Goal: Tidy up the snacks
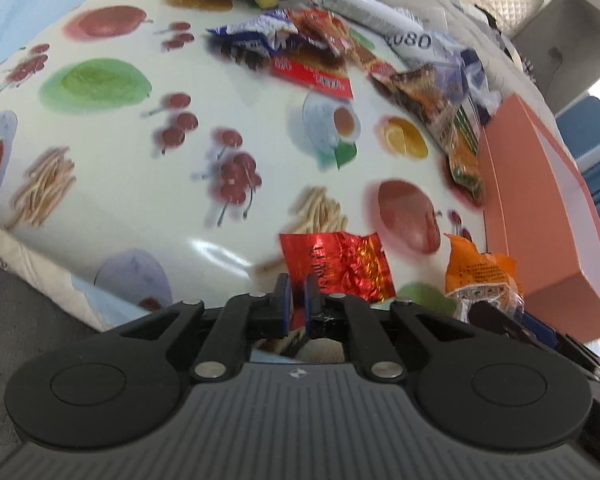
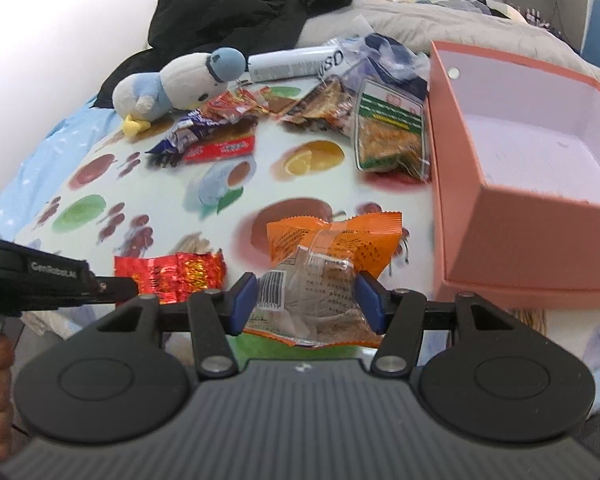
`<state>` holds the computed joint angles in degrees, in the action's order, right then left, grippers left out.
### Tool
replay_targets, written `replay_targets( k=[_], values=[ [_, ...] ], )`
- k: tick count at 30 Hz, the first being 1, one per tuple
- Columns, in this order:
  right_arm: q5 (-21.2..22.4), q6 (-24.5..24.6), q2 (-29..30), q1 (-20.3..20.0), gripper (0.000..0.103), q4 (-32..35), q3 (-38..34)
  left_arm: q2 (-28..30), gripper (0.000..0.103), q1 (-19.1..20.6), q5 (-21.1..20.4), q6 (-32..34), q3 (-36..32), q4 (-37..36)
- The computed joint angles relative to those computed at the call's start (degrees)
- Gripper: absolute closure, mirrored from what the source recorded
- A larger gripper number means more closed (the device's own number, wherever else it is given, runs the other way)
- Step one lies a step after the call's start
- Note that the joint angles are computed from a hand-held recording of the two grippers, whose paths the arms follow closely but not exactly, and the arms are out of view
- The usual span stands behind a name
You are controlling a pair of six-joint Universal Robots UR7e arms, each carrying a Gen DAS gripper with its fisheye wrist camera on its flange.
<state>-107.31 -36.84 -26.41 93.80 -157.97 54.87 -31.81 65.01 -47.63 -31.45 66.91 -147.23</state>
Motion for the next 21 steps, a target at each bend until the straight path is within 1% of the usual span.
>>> replay_targets(
  k=[1, 2, 3, 4, 5, 6, 8, 9, 11, 14, 17, 19, 21],
  values=[
    [-0.2, 0.3, -0.1, -0.1, 0.045, 0.1, 0.3, -0.2, 0.085, 0.1, -0.4, -0.4, -0.2, 1.5],
    [-0.5, 0.7, -0.2, -0.2, 0.045, 0.0, 0.5, -0.4, 0.074, 0.1, -0.7, -0.9, -0.3, 2.9],
    [-0.8, 1.0, -0.2, -0.3, 0.045, 0.1, 0.5, -0.5, 0.067, 0.2, -0.8, -1.1, -0.4, 4.1],
    [-1.1, 1.4, -0.1, -0.4, 0.045, 0.3, 0.3, -0.6, 0.055, 0.1, -1.0, -0.8, -0.6, 5.1],
    [-1.2, 1.9, 0.0, -0.5, 0.045, 0.4, 0.2, -0.7, 0.047, 0.1, -1.0, 0.0, -0.7, 5.6],
    [-1.4, 2.4, 0.2, -0.6, 0.044, 0.7, -0.2, -0.9, 0.044, 0.0, -0.8, 1.1, -0.6, 5.8],
    [-2.0, 3.7, 0.5, -0.7, 0.043, 1.2, -0.8, -1.1, 0.033, -0.2, -0.6, 3.8, -0.9, 6.7],
    [-2.3, 4.4, 0.7, -0.7, 0.042, 1.4, -1.1, -1.1, 0.032, -0.3, -0.4, 5.1, -1.1, 7.1],
    [-2.5, 6.2, 0.9, -0.9, 0.035, 1.4, -1.4, -1.2, 0.028, -0.6, 0.1, 8.7, -1.5, 7.5],
    [-0.6, 9.1, 0.6, -1.4, 0.030, -0.7, -0.5, -0.6, 0.028, -1.0, 0.7, 16.4, -2.6, 6.2],
    [-1.2, 8.5, 0.9, -1.4, 0.030, -1.8, -0.6, 0.8, 0.028, -0.9, -0.3, 24.3, -4.9, 6.5],
    [-1.4, 8.1, 1.2, -1.4, 0.030, -1.4, -1.0, 1.9, 0.028, -0.8, -1.7, 30.0, -6.5, 6.5],
    [-1.5, 8.2, 1.3, -1.4, 0.030, -0.8, -1.3, 3.4, 0.028, -0.8, -2.0, 34.9, -8.4, 6.7]
  ],
)
